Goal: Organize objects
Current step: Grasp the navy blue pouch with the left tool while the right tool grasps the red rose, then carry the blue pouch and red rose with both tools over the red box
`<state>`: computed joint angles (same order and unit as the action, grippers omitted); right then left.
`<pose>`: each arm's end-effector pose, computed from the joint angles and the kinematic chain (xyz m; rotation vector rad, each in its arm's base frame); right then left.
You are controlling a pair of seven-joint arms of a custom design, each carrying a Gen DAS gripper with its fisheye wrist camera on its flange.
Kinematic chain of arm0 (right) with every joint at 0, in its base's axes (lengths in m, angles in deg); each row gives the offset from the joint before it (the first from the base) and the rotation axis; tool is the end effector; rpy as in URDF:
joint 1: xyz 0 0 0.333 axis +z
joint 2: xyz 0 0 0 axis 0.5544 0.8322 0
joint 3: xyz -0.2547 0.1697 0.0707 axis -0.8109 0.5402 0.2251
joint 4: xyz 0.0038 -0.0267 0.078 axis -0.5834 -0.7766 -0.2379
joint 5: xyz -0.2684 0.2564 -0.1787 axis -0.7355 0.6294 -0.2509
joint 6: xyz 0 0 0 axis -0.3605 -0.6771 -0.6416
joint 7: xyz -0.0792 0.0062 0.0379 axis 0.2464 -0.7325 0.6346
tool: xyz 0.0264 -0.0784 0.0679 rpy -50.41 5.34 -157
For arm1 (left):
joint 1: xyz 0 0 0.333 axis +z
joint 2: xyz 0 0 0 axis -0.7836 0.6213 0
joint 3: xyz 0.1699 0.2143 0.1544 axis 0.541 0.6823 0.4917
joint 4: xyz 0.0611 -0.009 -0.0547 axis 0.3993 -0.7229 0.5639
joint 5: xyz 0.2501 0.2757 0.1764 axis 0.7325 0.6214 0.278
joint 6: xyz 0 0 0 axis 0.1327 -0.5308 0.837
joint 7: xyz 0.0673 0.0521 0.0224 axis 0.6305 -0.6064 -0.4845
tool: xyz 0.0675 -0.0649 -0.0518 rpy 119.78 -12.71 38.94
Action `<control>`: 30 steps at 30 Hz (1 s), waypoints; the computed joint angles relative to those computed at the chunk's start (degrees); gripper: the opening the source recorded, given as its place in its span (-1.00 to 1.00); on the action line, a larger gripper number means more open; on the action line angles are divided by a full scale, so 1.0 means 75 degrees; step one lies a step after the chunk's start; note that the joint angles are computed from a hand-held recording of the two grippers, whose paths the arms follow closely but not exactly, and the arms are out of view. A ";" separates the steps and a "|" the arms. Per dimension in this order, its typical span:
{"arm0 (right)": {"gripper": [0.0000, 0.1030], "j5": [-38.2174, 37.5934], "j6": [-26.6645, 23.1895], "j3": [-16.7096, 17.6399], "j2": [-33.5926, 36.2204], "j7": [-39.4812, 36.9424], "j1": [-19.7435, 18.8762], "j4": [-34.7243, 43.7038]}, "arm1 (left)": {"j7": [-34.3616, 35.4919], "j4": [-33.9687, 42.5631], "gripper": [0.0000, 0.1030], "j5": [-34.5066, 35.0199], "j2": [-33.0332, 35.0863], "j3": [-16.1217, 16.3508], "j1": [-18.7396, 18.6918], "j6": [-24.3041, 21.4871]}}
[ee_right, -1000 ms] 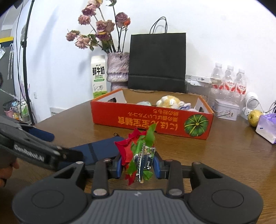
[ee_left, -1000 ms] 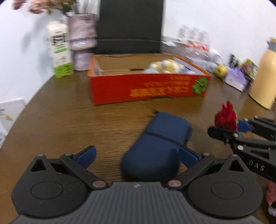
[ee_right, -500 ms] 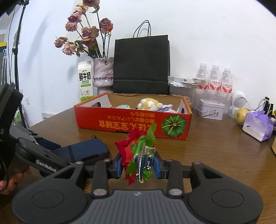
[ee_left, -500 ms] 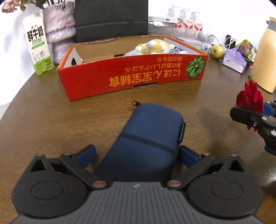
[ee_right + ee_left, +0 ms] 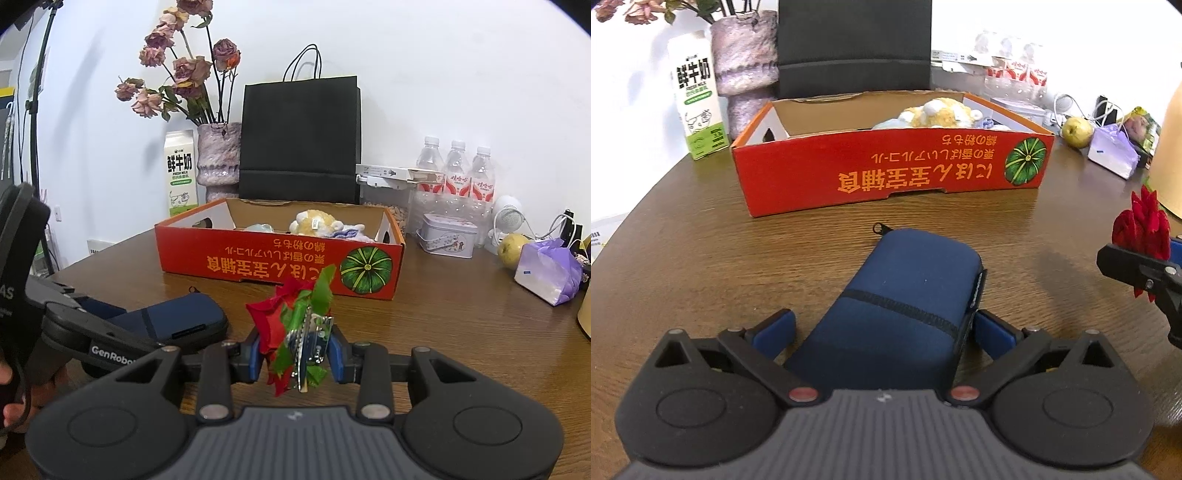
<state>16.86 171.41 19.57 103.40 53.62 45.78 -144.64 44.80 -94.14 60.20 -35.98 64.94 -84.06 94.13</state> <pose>0.6209 0.2135 0.3432 -1.7355 1.1408 -0.7317 0.6533 -0.1701 0.3444 -1.6874 1.7654 -0.7777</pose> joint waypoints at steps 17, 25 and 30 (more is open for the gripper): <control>-0.34 0.0141 0.0008 -0.0042 0.0042 -0.0122 0.0062 0.0016 | -0.0859 -0.0883 0.28 -0.0884 0.0404 0.3619 -0.3563 0.1010; -0.34 0.0778 0.0205 -0.0358 0.0068 -0.0636 0.0512 -0.0021 | -0.0458 -0.1345 0.22 -0.2001 0.0598 0.4568 -0.4581 0.1530; -0.34 0.1273 0.0327 -0.0441 0.0061 -0.0930 0.0686 -0.0051 | -0.0055 -0.1487 0.19 -0.2522 0.0527 0.4551 -0.4672 0.1632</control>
